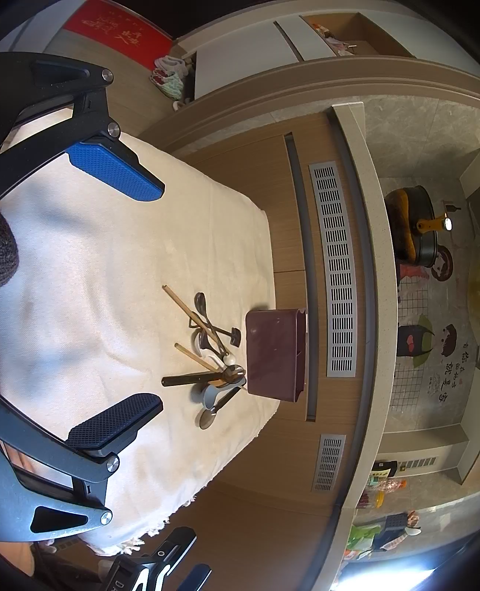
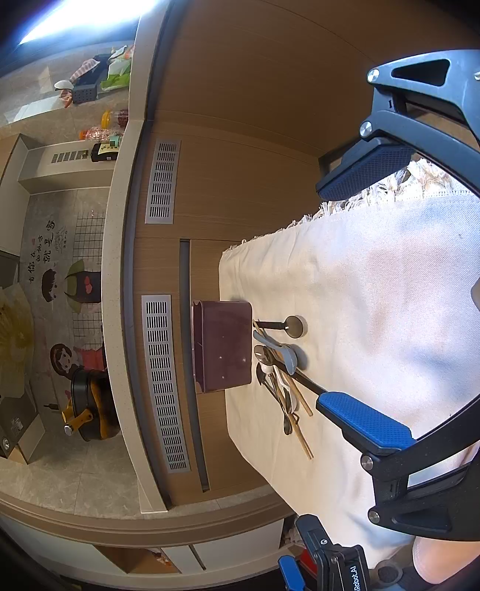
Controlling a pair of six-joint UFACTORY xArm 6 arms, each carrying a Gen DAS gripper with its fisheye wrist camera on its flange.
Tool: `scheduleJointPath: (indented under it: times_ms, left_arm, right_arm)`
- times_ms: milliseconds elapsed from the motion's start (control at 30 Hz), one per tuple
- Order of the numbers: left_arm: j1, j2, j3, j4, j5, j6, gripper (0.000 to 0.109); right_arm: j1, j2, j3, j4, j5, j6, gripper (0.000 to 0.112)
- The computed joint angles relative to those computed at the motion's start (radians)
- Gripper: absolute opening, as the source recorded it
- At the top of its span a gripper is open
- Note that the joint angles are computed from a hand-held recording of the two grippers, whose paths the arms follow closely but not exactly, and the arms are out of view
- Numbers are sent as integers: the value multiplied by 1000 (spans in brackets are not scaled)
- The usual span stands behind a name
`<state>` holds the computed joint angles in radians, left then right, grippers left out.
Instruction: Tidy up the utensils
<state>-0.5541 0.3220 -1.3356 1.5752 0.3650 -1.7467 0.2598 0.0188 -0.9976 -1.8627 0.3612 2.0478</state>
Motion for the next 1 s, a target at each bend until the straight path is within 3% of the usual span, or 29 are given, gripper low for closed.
scheduleJointPath:
  times_ms: [1000]
  left_arm:
    - [3, 15, -10, -33, -16, 44, 103]
  right_arm:
    - [-2, 8, -9, 1, -2, -14, 103]
